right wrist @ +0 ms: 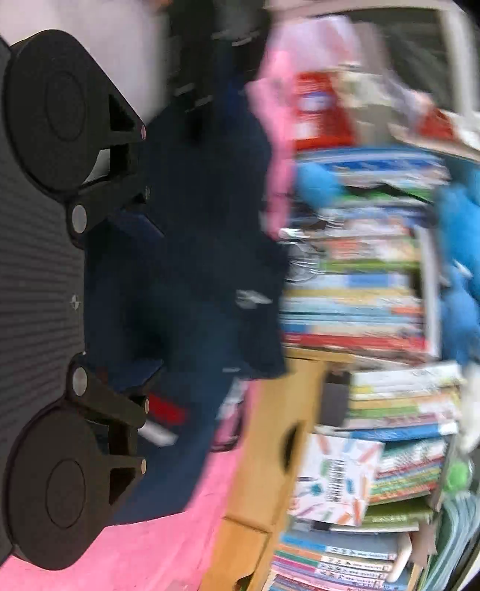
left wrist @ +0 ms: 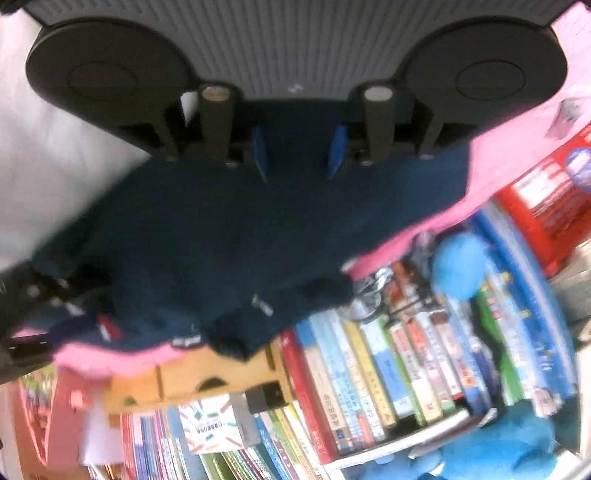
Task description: Fold clothes
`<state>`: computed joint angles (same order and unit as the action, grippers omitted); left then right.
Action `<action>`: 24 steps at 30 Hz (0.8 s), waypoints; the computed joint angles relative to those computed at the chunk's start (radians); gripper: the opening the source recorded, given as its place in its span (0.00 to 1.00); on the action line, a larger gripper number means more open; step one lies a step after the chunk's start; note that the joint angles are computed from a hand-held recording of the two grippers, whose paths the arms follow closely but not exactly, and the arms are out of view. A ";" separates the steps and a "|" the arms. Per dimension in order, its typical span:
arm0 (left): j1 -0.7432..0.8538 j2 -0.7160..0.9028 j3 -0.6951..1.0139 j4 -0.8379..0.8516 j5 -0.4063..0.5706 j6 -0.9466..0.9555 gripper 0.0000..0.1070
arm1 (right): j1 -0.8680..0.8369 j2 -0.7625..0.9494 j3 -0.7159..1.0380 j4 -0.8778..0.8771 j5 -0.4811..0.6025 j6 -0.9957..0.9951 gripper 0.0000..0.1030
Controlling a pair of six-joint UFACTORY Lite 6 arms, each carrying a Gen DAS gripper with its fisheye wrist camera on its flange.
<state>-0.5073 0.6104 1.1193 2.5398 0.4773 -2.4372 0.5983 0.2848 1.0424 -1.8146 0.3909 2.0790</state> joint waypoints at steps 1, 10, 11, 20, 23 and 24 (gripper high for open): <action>0.002 -0.024 -0.043 0.013 0.024 -0.029 0.44 | 0.008 -0.002 -0.027 0.027 0.039 -0.028 0.65; 0.050 -0.309 -0.385 0.016 0.103 -0.285 0.48 | 0.026 -0.251 -0.281 0.079 0.140 0.091 0.66; 0.044 -0.296 -0.390 -0.001 0.116 -0.270 0.48 | 0.050 -0.273 -0.297 0.081 0.145 0.099 0.67; -0.083 -0.395 -0.569 -0.213 0.245 -0.173 0.49 | 0.282 -0.358 -0.401 0.349 0.433 -0.096 0.70; -0.130 -0.626 -0.786 -0.043 0.250 -0.448 0.50 | 0.483 -0.443 -0.456 0.407 0.574 -0.042 0.72; -0.180 -0.681 -0.831 -0.051 0.259 -0.507 0.50 | 0.568 -0.462 -0.471 0.399 0.594 0.021 0.72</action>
